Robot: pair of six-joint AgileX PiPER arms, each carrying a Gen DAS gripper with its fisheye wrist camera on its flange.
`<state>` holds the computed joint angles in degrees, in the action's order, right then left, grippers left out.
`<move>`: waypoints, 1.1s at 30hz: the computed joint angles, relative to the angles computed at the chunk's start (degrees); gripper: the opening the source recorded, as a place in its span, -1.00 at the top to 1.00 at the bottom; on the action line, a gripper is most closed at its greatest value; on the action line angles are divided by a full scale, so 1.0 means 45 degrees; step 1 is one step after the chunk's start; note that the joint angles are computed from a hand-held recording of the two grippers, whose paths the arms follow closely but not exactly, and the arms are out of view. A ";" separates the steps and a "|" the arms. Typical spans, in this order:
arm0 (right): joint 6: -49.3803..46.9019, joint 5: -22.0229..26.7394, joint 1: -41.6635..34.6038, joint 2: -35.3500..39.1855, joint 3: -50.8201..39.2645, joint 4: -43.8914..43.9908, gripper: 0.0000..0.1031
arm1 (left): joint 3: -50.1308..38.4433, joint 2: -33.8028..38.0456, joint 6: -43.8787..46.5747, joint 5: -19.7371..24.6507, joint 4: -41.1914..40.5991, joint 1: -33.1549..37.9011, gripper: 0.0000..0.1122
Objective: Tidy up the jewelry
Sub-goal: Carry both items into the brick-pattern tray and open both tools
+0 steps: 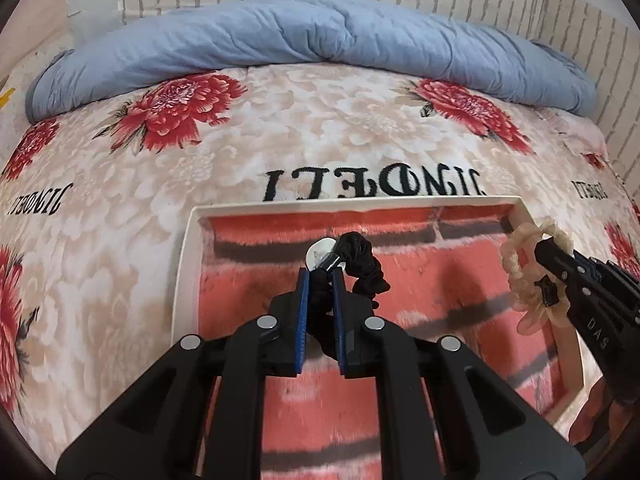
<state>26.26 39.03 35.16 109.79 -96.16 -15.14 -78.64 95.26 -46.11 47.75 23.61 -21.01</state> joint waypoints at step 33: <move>-0.0550 0.1095 -0.0346 -0.1723 0.0707 0.0500 -0.49 | 0.0337 -0.1996 -0.0924 0.2419 0.1890 -0.1634 -0.62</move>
